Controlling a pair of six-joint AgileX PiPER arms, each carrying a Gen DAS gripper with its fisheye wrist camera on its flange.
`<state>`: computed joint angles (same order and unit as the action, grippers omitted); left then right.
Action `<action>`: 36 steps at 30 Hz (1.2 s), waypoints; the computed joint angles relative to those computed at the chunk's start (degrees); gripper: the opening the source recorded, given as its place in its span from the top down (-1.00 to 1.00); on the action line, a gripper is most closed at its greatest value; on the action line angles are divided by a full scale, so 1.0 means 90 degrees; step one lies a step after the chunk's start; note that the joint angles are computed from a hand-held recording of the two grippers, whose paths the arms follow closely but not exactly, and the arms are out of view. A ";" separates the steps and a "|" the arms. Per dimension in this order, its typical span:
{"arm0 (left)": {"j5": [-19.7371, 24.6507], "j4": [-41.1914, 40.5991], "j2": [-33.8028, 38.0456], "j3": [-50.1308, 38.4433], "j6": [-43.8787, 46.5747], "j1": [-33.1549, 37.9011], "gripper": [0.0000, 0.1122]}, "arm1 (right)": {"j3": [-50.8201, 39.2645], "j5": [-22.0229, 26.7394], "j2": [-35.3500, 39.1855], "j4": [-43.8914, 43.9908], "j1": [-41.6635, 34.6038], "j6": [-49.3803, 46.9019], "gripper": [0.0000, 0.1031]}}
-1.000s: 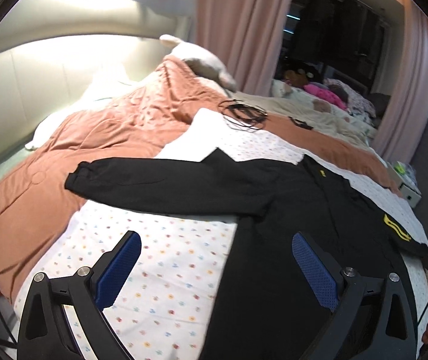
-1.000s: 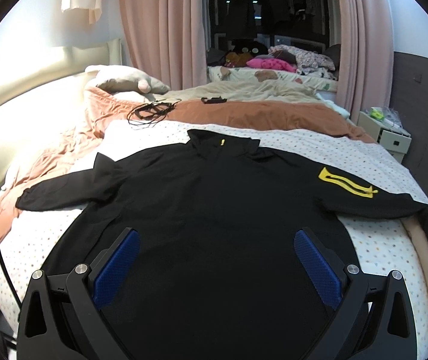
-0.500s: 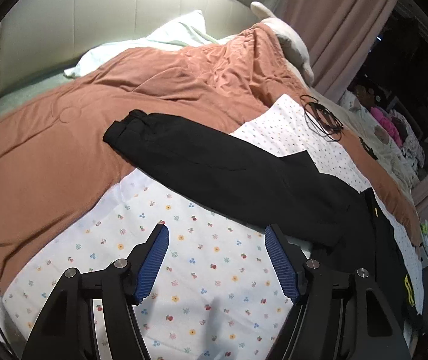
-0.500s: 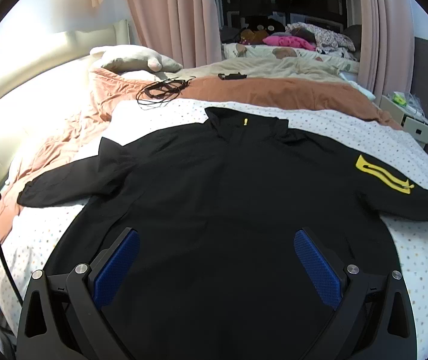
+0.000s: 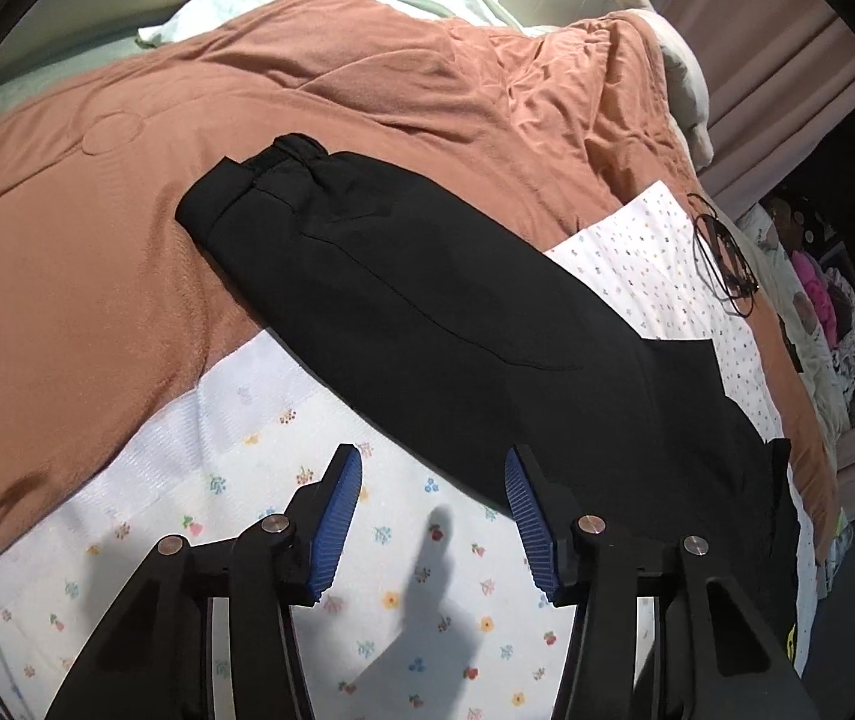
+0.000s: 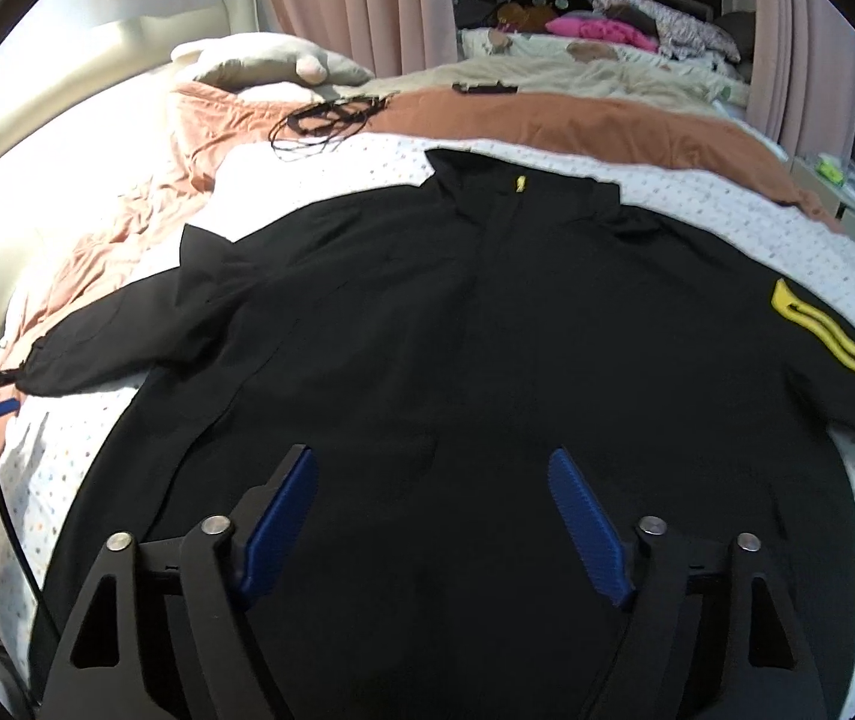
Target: Fold large clothes
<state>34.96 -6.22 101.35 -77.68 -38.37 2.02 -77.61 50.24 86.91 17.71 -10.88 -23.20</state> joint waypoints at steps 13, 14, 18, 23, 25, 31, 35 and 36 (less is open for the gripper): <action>0.0079 -0.0747 0.0994 -0.0774 0.0216 0.0771 0.78 | -0.1008 0.0145 0.1238 0.0582 0.0516 0.0447 0.18; -0.0032 -0.0972 0.0991 -0.0728 0.0337 0.0849 0.83 | -0.1032 0.0063 0.1307 0.0688 0.0606 0.0434 0.18; -0.0332 -0.1103 0.0725 -0.0650 0.0528 0.0925 0.94 | -0.1272 0.0073 0.1665 0.1028 0.0841 0.0517 0.23; -0.0275 -0.0495 0.0322 -0.1091 0.0438 0.0761 0.96 | -0.1980 0.0344 0.2295 0.1211 0.1155 0.0833 0.44; -0.0170 -0.0382 0.0219 -0.1349 0.0426 0.0702 0.97 | -0.2293 0.0422 0.2546 0.1238 0.1254 0.0980 0.58; 0.0176 -0.0323 0.0058 -0.2365 0.0551 0.0498 0.98 | -0.3467 0.0815 0.3460 0.1602 0.1477 0.1495 0.73; 0.0706 -0.0070 0.0291 -0.3575 0.0505 0.0194 0.98 | -0.4166 0.1067 0.4131 0.1597 0.1641 0.1950 0.73; 0.0884 -0.0066 0.0391 -0.3953 0.0539 0.0095 0.98 | -0.4344 0.1107 0.4324 0.1538 0.1688 0.2117 0.73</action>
<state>42.92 -6.81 104.86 -113.25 -33.52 2.88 -116.70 60.21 125.83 31.55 4.31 -4.15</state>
